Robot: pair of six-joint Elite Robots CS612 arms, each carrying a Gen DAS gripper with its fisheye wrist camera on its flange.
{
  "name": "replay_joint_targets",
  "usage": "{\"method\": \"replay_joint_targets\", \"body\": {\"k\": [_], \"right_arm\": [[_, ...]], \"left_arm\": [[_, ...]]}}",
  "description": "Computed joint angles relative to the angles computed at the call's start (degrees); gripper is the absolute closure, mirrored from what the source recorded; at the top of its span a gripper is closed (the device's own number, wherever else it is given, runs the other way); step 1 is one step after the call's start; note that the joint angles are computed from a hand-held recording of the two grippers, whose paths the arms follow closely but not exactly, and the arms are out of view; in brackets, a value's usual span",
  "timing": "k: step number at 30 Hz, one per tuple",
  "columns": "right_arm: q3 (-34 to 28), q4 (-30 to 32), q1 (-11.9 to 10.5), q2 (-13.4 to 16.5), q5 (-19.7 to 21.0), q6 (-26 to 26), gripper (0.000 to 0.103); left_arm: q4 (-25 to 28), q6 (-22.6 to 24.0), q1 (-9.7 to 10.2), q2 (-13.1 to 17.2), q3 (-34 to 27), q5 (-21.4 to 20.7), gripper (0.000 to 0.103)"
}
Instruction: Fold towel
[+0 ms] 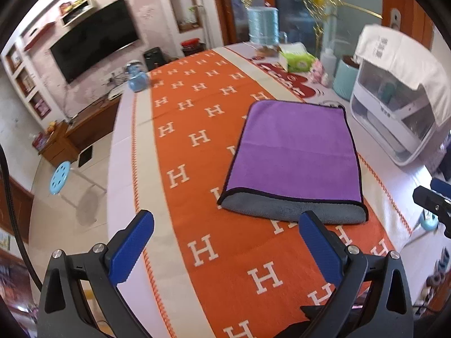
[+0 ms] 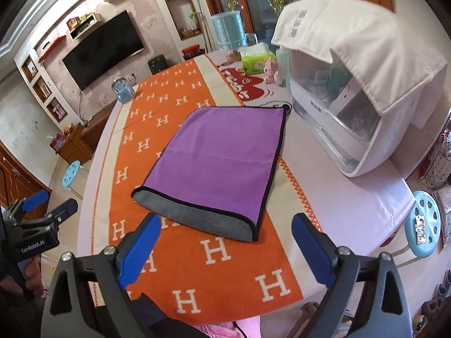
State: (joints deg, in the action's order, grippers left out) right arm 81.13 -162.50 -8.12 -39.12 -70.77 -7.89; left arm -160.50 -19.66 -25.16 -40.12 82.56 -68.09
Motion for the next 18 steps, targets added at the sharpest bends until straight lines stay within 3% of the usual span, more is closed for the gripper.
{"method": "replay_joint_targets", "body": {"k": [13,18], "right_arm": [[-6.78,10.21,0.36,5.15,-1.67,-8.62,0.029],[-8.53,12.71,0.51,6.79,-2.03,-11.92,0.035]], "left_arm": [[4.86,13.26,2.66,8.28,-11.05,-7.1,0.001],[7.27,16.15,3.56,10.86,-14.55,-9.84,0.001]]}}
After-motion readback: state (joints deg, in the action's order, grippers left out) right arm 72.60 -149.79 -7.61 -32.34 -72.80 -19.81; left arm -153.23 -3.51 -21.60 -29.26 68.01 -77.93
